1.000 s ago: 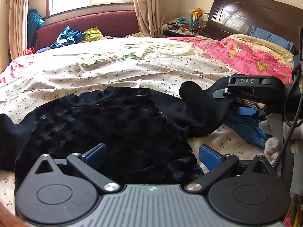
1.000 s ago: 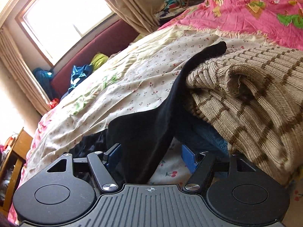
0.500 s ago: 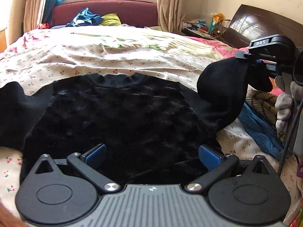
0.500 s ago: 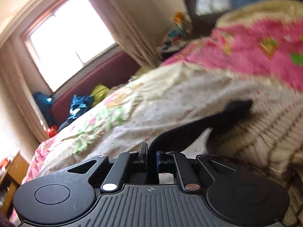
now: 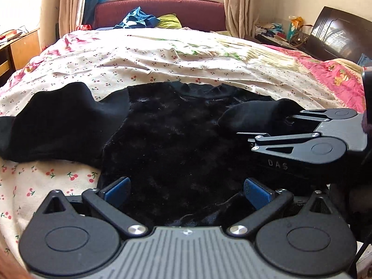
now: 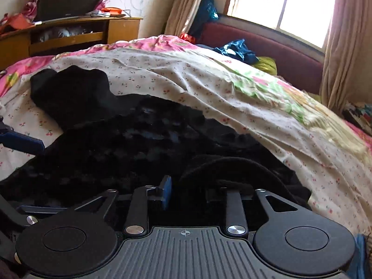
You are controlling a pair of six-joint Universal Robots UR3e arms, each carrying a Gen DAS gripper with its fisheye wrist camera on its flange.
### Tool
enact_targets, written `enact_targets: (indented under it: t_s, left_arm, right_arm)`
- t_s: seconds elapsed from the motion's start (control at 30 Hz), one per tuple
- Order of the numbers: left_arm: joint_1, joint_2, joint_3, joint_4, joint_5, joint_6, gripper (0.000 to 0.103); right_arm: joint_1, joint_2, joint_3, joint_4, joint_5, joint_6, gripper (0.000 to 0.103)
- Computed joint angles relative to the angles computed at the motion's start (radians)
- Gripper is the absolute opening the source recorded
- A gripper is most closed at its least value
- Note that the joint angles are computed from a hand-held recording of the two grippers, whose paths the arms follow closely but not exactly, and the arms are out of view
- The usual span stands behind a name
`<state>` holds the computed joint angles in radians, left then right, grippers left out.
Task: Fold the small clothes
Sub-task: 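Carry the held sleeve across the shirt body toward the left gripper and release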
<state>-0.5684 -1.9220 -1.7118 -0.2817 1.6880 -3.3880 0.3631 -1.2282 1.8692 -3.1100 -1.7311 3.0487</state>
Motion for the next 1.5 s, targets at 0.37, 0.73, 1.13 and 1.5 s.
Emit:
enact_targets:
  t_s: [0.37, 0.73, 1.13, 1.5]
  left_arm:
    - [0.009, 0.003, -0.019, 0.028, -0.051, 0.035, 0.103]
    - [0.037, 0.027, -0.066, 0.085, -0.083, 0.010, 0.103]
    - [0.046, 0.044, -0.107, 0.180, -0.045, -0.020, 0.103]
    - [0.055, 0.038, -0.105, 0.165, -0.055, -0.015, 0.103]
  right_arm:
    - [-0.335, -0.302, 0.407, -0.236, 0.413, 0.597, 0.064]
    - [-0.286, -0.185, 0.151, -0.084, 0.152, 0.814, 0.010]
    - [-0.090, -0.055, -0.268, 0.187, -0.066, 0.439, 0.013]
    - [-0.041, 0.076, -0.323, 0.245, 0.119, 0.393, 0.034]
